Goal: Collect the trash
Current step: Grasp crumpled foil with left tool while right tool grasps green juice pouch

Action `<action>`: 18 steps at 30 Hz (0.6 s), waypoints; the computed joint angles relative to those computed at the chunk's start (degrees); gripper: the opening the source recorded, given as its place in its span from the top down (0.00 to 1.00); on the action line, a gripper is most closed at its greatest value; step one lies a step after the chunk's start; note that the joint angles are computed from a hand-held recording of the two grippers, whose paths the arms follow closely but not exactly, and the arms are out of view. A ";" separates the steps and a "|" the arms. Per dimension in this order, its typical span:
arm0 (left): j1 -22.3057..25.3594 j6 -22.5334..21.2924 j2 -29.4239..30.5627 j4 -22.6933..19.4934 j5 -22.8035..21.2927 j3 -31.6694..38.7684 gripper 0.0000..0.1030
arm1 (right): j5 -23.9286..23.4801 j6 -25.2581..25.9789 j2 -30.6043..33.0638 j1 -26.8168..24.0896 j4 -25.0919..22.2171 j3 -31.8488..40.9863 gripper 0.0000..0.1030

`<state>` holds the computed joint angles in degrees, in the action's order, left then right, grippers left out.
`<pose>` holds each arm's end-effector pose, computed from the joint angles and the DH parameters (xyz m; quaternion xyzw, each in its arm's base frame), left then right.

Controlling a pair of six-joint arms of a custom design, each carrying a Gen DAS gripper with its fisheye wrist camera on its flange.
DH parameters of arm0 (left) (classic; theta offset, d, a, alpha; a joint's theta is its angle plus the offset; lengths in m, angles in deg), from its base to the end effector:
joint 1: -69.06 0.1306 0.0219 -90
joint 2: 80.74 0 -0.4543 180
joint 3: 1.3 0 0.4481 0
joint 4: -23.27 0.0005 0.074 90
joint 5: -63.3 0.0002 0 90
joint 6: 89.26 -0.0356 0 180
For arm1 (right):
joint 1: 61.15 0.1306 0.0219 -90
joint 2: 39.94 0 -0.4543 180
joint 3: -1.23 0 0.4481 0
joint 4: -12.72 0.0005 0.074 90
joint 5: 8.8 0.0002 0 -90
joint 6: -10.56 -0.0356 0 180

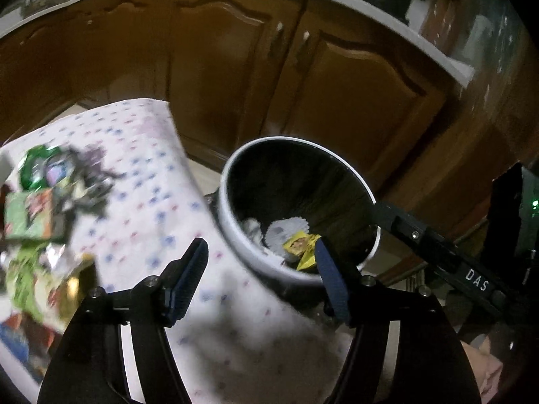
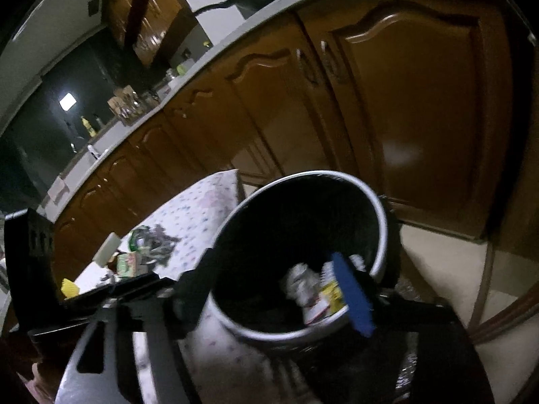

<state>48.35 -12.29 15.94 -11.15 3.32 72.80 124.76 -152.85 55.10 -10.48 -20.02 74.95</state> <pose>0.5037 -0.2100 0.3217 0.3391 0.8649 -0.2661 0.2571 0.3601 0.4000 0.3393 0.2864 0.8434 0.0876 0.4461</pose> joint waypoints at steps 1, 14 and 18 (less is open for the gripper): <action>1.15 0.25 -0.91 0.47 0.87 -0.93 0.34 | 0.25 0.11 0.34 0.47 0.60 0.27 0.21; 13.57 1.08 -5.94 2.10 4.46 -6.03 0.33 | -4.62 5.14 8.29 3.48 5.59 7.56 0.17; 16.95 1.47 -5.75 1.74 4.82 -6.16 0.33 | -6.73 6.59 10.55 3.88 6.13 9.80 0.17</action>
